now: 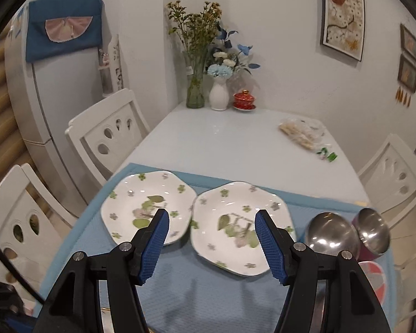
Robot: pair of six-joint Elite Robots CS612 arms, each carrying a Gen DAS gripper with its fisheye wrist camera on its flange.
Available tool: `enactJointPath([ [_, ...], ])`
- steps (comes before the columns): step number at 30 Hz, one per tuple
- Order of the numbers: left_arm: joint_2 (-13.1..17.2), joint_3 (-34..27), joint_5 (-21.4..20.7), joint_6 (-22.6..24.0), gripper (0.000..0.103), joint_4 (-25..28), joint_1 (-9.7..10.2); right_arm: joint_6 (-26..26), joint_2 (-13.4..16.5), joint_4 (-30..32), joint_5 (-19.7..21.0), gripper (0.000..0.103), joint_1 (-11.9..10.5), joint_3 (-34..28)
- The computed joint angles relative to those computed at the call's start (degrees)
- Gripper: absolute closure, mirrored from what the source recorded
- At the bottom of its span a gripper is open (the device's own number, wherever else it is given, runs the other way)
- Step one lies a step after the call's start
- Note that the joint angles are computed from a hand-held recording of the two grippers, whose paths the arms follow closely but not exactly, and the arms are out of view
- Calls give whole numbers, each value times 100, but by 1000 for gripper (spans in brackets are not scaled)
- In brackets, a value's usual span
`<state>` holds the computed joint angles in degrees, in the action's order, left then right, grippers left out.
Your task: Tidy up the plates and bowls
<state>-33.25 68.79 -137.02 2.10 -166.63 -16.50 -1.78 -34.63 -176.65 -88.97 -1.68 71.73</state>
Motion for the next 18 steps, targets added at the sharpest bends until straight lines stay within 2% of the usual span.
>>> enactJointPath([
  [2, 45, -32, 94, -235, 56, -89, 50, 21, 24, 23, 4, 41, 17, -29],
  [4, 78, -51, 378, -452, 56, -162, 101, 53, 55, 119, -27, 41, 25, -68],
  [6, 152, -147, 722, -668, 56, -106, 156, 263, 70, 537, 128, 41, 4, -128],
  [10, 474, -708, 1461, -1128, 56, 303, 280, 1274, 216, 1755, 1557, 41, -164, -308],
  [14, 977, -1697, 1927, -1366, 56, 967, 376, 1632, 491, 2499, 2060, 41, -175, -692],
  [16, 1275, -2269, 1931, -1384, 56, 1321, 407, 1804, 634, 2711, 2213, 41, -174, -924],
  [18, 1582, -2901, 2120, -1364, 56, 1832, 397, 2044, 817, 2909, 2288, 41, -178, -1213],
])
